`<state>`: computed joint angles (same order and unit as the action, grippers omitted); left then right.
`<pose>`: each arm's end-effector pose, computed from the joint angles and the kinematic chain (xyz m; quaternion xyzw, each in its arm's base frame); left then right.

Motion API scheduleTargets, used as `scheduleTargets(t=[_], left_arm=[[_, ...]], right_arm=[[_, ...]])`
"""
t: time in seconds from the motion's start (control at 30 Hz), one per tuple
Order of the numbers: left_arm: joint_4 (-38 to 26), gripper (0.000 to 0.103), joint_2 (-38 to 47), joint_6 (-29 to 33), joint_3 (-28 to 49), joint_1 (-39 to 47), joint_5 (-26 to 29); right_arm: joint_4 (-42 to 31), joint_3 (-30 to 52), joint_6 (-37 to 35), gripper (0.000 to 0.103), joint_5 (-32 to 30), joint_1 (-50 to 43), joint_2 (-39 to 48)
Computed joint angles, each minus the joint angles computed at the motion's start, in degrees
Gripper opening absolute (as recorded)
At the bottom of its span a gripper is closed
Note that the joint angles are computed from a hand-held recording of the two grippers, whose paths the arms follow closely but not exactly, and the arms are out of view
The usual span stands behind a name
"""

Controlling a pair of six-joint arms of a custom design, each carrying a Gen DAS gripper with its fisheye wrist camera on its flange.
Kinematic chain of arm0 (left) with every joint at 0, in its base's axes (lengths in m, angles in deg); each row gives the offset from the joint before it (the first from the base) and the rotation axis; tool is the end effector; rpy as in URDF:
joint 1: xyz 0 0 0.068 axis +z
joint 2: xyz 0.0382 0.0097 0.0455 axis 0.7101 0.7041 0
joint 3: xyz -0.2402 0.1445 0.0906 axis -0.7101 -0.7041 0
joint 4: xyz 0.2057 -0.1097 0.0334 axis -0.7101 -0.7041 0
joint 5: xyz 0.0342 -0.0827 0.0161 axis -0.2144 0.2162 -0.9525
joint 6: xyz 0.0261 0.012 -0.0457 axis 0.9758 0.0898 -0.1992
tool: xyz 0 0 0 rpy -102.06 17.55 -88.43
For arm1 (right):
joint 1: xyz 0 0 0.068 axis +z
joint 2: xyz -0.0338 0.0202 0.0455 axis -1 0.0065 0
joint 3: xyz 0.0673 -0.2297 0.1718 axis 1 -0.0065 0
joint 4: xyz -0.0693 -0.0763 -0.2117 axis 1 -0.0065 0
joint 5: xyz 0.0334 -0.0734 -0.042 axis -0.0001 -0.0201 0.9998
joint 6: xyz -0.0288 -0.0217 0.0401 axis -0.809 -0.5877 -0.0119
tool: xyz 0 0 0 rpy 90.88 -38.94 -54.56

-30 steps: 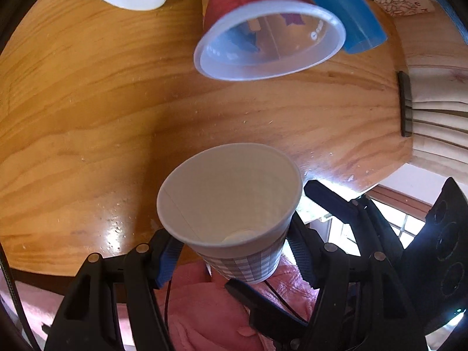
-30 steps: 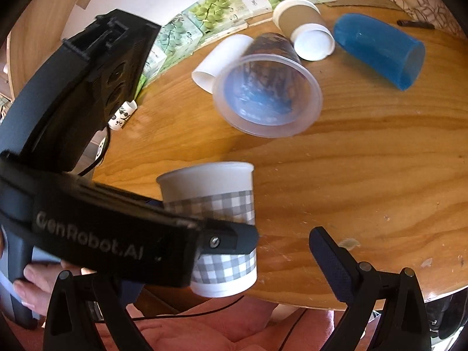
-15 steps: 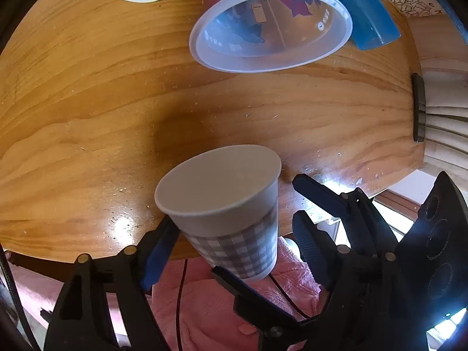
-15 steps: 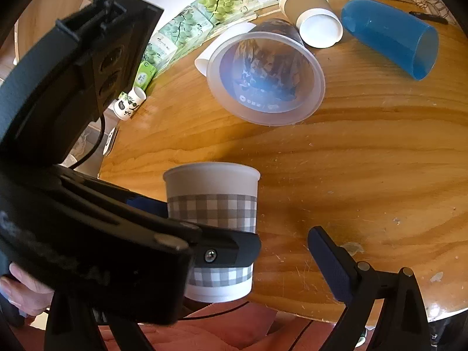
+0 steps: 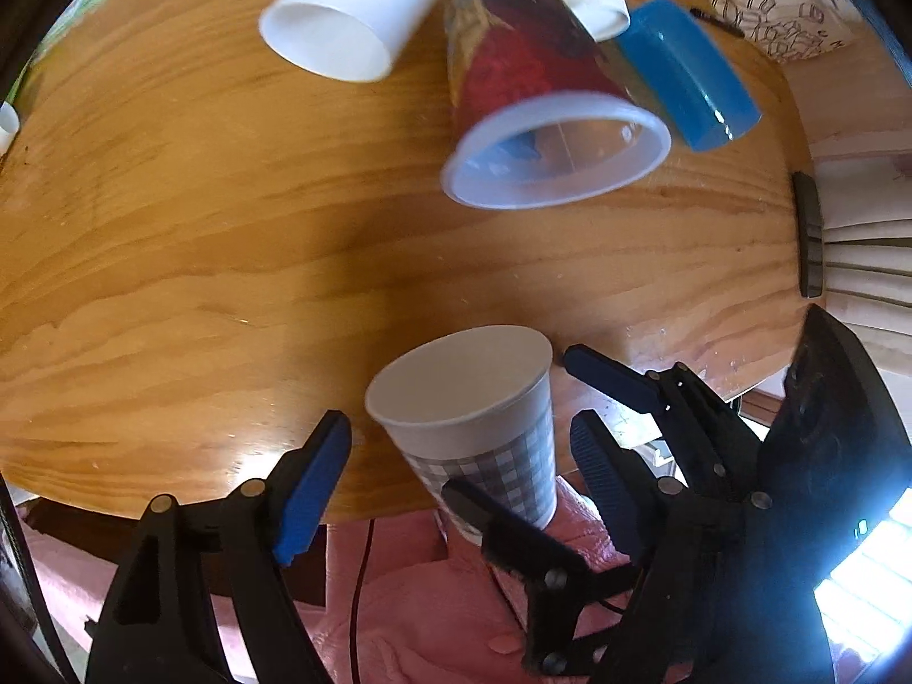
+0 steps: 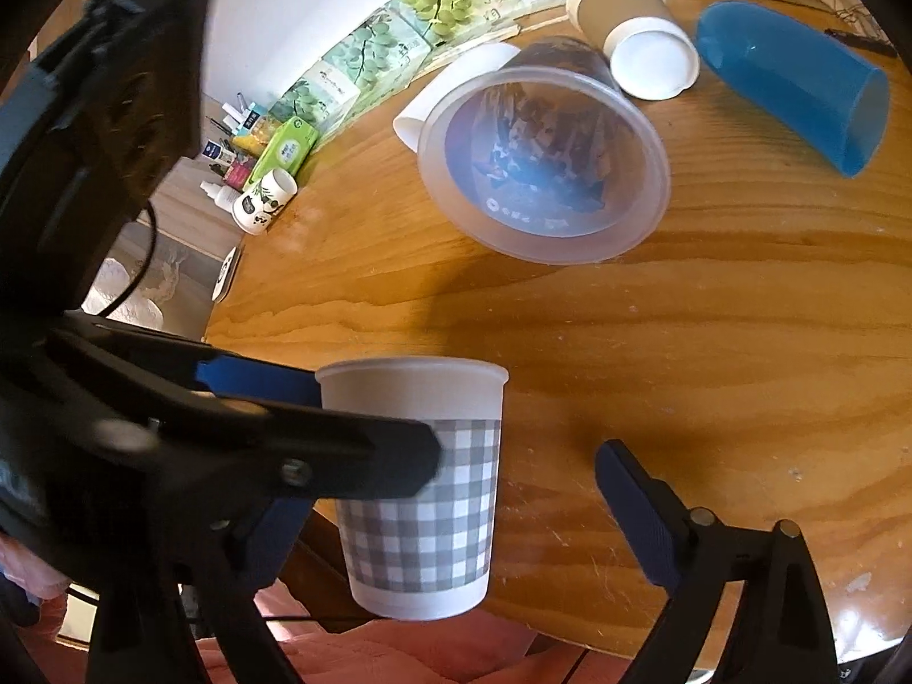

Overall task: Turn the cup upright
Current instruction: 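Carry the upright checkered cup in the left gripper toward the right gripper, then close the right gripper on the checkered cup while the left gripper releases it, then lower the checkered cup upright onto the desk and open the right gripper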

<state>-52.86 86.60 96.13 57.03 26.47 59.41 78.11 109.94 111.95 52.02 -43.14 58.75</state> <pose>0.2681 -0.0978 0.2019 -0.2427 -0.9620 0.0826 0.0944 0.1616 0.1718 0.1227 0.1204 0.9305 0.2879 0.1918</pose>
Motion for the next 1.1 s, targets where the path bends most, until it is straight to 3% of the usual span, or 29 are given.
scheduleTargets(t=[0.33, 0.5, 0.6, 0.8, 0.97, 1.1], left_arm=[[-1.8, 0.082, -0.9, 7.1, 1.8, 10.6, 2.5], [-2.0, 0.082, -0.4, 10.0, 3.5, 13.5, 2.3], [-3.1, 0.082, 1.1, 12.1, 6.2, 15.3, 2.4], [-4.6, 0.082, 2.8, 16.4, 9.2, 16.8, 3.4], [-5.3, 0.082, 4.7, 20.3, 11.6, 17.4, 3.5], [-6.4, 0.082, 6.4, 22.8, 13.9, 17.7, 3.7]], right_arm=[[0.6, 2.9, -1.4, 0.086, -0.4, -0.5, 2.7], [4.1, 3.3, -0.5, 0.068, 0.1, -0.9, 4.4], [0.5, 5.9, -0.1, 0.068, 4.0, 0.2, 4.3], [-6.9, 10.1, -0.9, 0.068, 16.7, 4.4, 2.5], [-11.8, 13.2, 0.5, 0.068, 33.4, 10.6, 2.4], [-21.1, 19.4, 2.7, 0.068, 47.5, 16.2, 6.0]])
